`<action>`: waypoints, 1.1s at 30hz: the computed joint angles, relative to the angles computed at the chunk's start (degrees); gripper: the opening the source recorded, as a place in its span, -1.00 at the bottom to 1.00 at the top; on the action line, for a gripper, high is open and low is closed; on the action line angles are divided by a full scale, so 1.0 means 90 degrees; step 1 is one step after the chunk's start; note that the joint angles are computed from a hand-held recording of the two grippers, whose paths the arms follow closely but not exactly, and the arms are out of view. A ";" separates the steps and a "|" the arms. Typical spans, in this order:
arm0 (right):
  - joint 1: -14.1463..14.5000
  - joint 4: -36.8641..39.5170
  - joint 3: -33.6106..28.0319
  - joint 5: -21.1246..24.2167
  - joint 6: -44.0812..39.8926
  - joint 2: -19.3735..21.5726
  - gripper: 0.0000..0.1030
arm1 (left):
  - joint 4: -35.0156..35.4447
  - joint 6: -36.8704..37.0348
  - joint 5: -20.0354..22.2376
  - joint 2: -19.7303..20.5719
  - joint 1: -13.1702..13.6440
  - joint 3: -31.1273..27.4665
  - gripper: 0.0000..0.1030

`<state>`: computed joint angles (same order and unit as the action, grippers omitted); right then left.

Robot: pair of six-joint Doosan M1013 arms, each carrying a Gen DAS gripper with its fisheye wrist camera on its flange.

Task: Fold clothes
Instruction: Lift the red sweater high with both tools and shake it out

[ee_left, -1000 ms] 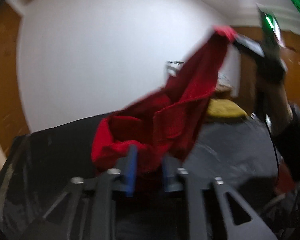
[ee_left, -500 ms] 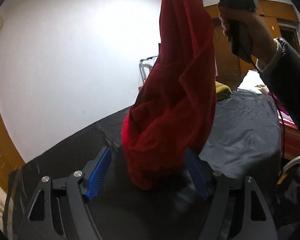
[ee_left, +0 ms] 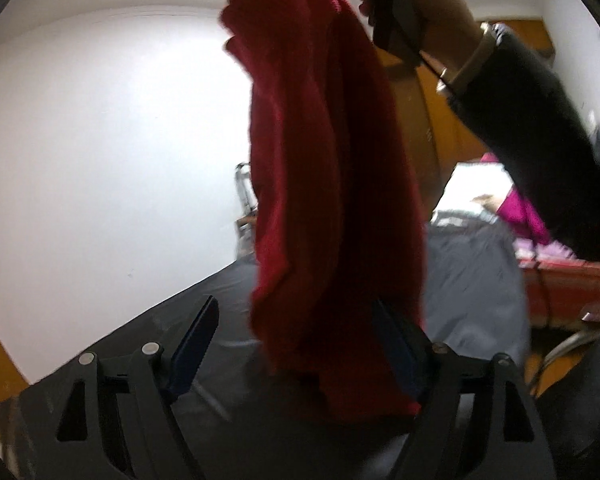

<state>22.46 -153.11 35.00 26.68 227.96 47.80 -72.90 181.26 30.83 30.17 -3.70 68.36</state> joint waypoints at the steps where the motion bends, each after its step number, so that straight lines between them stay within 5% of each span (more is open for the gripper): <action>1: -0.0001 -0.0015 -0.0044 0.0009 0.0032 -0.0011 -0.85 | -0.0101 -0.0022 0.0187 0.0015 0.0030 -0.0060 0.64; 9: 0.0075 0.0394 -0.0598 0.0088 -0.0530 0.0099 -0.85 | -0.0746 0.0008 0.1588 0.0109 0.0173 -0.0410 0.68; 13: 0.0142 0.0452 -0.0626 0.0143 -0.0770 0.0061 -0.85 | -0.0830 0.0394 0.1645 0.0053 0.0054 -0.0308 0.68; 17: 0.0185 0.0489 -0.0591 0.0237 -0.0870 0.0022 -0.85 | -0.0438 -0.0526 0.1937 0.0219 0.0004 -0.0625 0.68; 18: 0.0186 0.0490 -0.0537 0.0271 -0.0876 -0.0003 -0.85 | -0.0343 -0.0791 0.1962 0.0262 -0.0005 -0.0706 0.61; 23: 0.0179 0.0764 -0.0349 0.0419 -0.1143 -0.0086 -0.85 | -0.0026 -0.2503 0.2254 0.0531 0.0166 -0.1232 -0.58; 24: 0.0170 0.0882 -0.0313 0.0453 -0.1249 -0.0101 -0.85 | -0.0088 -0.2778 0.2239 0.0556 0.0237 -0.1280 -0.76; 28: 0.0112 0.1681 -0.0262 0.0602 -0.1902 -0.0112 -0.85 | -0.0670 -0.3230 0.1480 0.0360 0.0486 -0.1046 -0.77; 33: -0.0006 0.2869 -0.0272 0.0756 -0.2799 -0.0022 -0.85 | -0.3112 -0.1194 0.0014 -0.0383 0.0726 -0.0112 -0.78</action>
